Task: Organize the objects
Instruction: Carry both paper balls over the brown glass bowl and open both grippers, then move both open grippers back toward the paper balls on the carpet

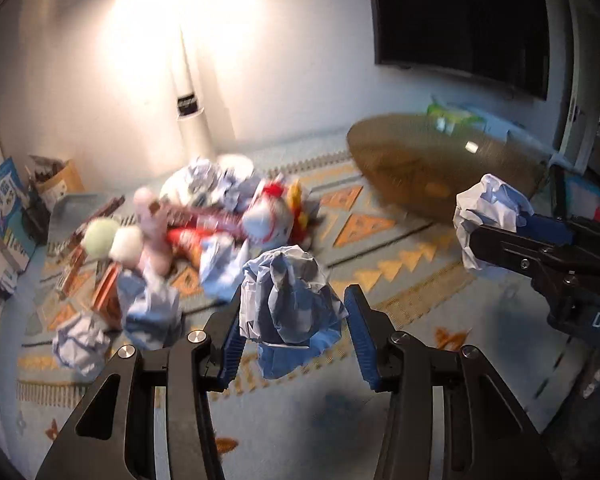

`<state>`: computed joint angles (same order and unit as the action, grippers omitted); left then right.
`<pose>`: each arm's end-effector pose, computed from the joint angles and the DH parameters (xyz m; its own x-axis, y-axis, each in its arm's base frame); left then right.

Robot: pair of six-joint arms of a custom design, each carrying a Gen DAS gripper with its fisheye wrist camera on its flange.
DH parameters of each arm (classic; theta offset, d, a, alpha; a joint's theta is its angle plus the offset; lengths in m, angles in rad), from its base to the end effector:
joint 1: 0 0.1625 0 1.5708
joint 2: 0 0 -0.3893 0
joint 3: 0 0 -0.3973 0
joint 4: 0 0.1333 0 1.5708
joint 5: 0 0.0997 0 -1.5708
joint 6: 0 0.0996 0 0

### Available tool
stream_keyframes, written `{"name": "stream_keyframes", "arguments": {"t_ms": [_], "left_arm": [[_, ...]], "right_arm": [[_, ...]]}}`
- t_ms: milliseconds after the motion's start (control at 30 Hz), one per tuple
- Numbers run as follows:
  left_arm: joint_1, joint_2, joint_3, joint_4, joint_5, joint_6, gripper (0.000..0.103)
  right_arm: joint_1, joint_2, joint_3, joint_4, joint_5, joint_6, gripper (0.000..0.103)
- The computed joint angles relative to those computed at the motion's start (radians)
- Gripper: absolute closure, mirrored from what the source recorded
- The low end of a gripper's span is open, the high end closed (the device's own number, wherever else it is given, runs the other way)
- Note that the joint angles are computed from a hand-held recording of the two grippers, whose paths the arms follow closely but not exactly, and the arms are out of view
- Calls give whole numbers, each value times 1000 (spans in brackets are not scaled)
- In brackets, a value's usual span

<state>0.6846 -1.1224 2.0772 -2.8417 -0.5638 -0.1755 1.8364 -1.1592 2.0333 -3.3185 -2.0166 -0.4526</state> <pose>-0.2573 -0.4907 0.1694 -0.6617 0.1391 -0.7367 0.6304 0.6351 -0.4464 0.2299 -0.5008 0.2333 -0.7873 -0.1971 0.5842 -0.5702 0.5931 -0.5684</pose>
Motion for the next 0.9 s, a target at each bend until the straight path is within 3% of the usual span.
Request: {"name": "stream_keyframes", "arguments": {"t_ms": [100,233,267,300,367,467,567,633,700,800,900], "left_arm": [[9,60,-127,-36,-113,74,59],[41,202,-307,-31,-166,120,59],[53,232,-347,-17,-187,115,59],[59,253,-368,-15,-200,111,59],[71,299,-413,-21,-212,104,54],[81,315,-439,13,-231,65,34],[76,274,-386,-31,-232,68,31],[67,217,-327,-65,-225,65,31],[52,149,-256,-108,-200,59,31],[25,47,-143,-176,-115,59,24],[-14,-73,8,-252,31,43,13]], "right_arm": [[-20,3,-55,31,-62,28,53],[-42,7,-105,89,-92,44,52],[-43,14,-116,95,-107,39,50],[-42,21,-129,103,-126,32,39],[-39,31,-137,73,-155,7,22],[-43,7,-106,25,-147,-31,21],[-40,-33,-62,0,-126,-2,11],[-22,-50,-30,-41,-134,2,10],[4,-72,-6,-2,-124,20,10],[44,-77,25,39,-81,35,9],[98,16,60,-164,-102,-16,6]]}}
